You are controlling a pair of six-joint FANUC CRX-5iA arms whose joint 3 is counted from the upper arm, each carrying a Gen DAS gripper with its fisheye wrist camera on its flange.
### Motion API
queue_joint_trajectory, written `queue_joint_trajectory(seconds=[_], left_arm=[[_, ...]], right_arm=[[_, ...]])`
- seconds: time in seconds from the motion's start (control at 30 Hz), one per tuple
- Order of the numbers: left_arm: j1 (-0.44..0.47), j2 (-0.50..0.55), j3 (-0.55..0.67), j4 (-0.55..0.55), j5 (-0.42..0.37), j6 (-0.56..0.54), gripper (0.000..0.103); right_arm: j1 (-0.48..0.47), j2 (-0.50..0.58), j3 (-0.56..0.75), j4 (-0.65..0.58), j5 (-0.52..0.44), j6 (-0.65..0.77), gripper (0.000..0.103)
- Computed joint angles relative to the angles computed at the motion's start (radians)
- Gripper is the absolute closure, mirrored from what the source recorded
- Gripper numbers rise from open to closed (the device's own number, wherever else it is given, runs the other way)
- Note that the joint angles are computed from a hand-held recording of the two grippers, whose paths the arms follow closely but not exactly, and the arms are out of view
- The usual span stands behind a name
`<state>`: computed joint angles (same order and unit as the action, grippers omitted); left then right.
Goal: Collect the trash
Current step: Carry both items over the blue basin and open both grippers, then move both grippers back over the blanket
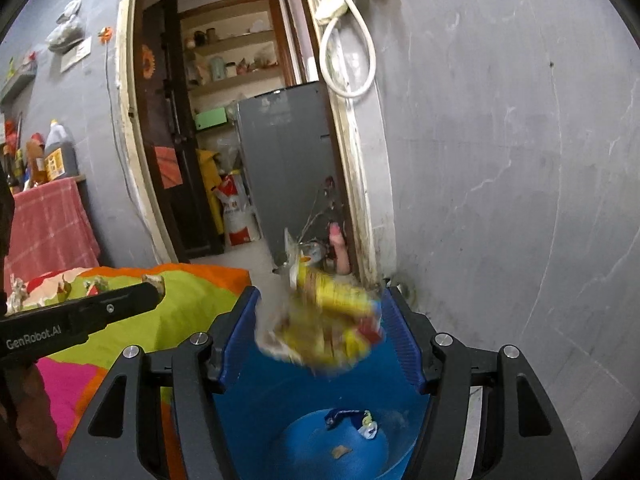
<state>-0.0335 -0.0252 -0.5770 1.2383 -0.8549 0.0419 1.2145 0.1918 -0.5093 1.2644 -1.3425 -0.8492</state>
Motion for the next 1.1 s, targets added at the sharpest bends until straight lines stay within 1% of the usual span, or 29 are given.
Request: queue_joint_trajectory(seconds=[0.07, 0.1, 0.17, 0.23, 0.37, 0.43, 0.47, 0.53, 0.57, 0.6, 0.63, 0.67, 0.7, 0.73, 0.8, 0.9, 1.0, 1.1], left_arm=[[-0.001, 0.013, 0.008, -0.017, 0.002, 0.015, 0.096], [0.001, 0.018, 0.012, -0.025, 0.002, 0.023, 0.096], [0.004, 0.024, 0.019, -0.034, 0.0, 0.035, 0.092], [0.013, 0.024, 0.018, -0.038, -0.007, 0.044, 0.082], [0.031, -0.001, 0.008, -0.032, -0.02, 0.065, 0.074], [0.045, -0.017, 0.002, -0.019, -0.021, 0.069, 0.063], [0.053, -0.027, -0.004, -0.005, -0.021, 0.066, 0.06], [0.071, -0.049, -0.018, 0.032, -0.015, 0.052, 0.047], [0.081, -0.06, -0.025, 0.046, -0.014, 0.046, 0.045], [0.093, -0.073, -0.033, 0.063, -0.008, 0.04, 0.039], [0.104, -0.081, -0.034, 0.068, -0.008, 0.042, 0.03], [0.121, -0.092, -0.039, 0.082, -0.008, 0.036, 0.025], [0.136, -0.102, -0.045, 0.099, -0.006, 0.028, 0.017], [0.148, -0.112, -0.05, 0.117, 0.0, 0.02, 0.012], [0.177, -0.134, -0.067, 0.165, 0.01, -0.008, 0.006], [0.226, -0.158, -0.081, 0.208, 0.02, -0.041, 0.004], [0.283, -0.176, -0.091, 0.226, 0.027, -0.067, 0.004], [0.346, -0.182, -0.096, 0.233, 0.018, -0.093, 0.003]], right_arm=[[-0.004, 0.0, -0.001, 0.001, 0.007, 0.0, 0.04], [-0.004, 0.0, -0.001, 0.003, 0.009, 0.0, 0.038], [-0.004, 0.002, 0.001, 0.008, 0.003, 0.003, 0.036], [-0.002, 0.001, 0.002, 0.012, -0.006, 0.002, 0.034], [0.007, -0.003, 0.002, 0.017, -0.03, 0.002, 0.028], [0.012, -0.002, 0.012, 0.021, -0.045, 0.007, 0.025], [0.012, -0.002, 0.017, 0.025, -0.05, 0.012, 0.024], [0.021, 0.001, 0.033, 0.032, -0.072, 0.027, 0.02], [0.025, 0.002, 0.04, 0.037, -0.083, 0.033, 0.019], [0.028, 0.005, 0.05, 0.044, -0.093, 0.042, 0.016], [0.032, 0.009, 0.062, 0.051, -0.106, 0.05, 0.012], [0.037, 0.015, 0.074, 0.058, -0.118, 0.058, 0.01], [0.04, 0.02, 0.085, 0.066, -0.128, 0.064, 0.004], [0.042, 0.025, 0.097, 0.079, -0.136, 0.071, 0.0], [0.044, 0.034, 0.116, 0.103, -0.144, 0.08, 0.0], [0.047, 0.056, 0.162, 0.142, -0.14, 0.11, 0.0], [0.043, 0.08, 0.202, 0.176, -0.122, 0.132, 0.0], [0.034, 0.119, 0.255, 0.223, -0.09, 0.146, 0.0]])
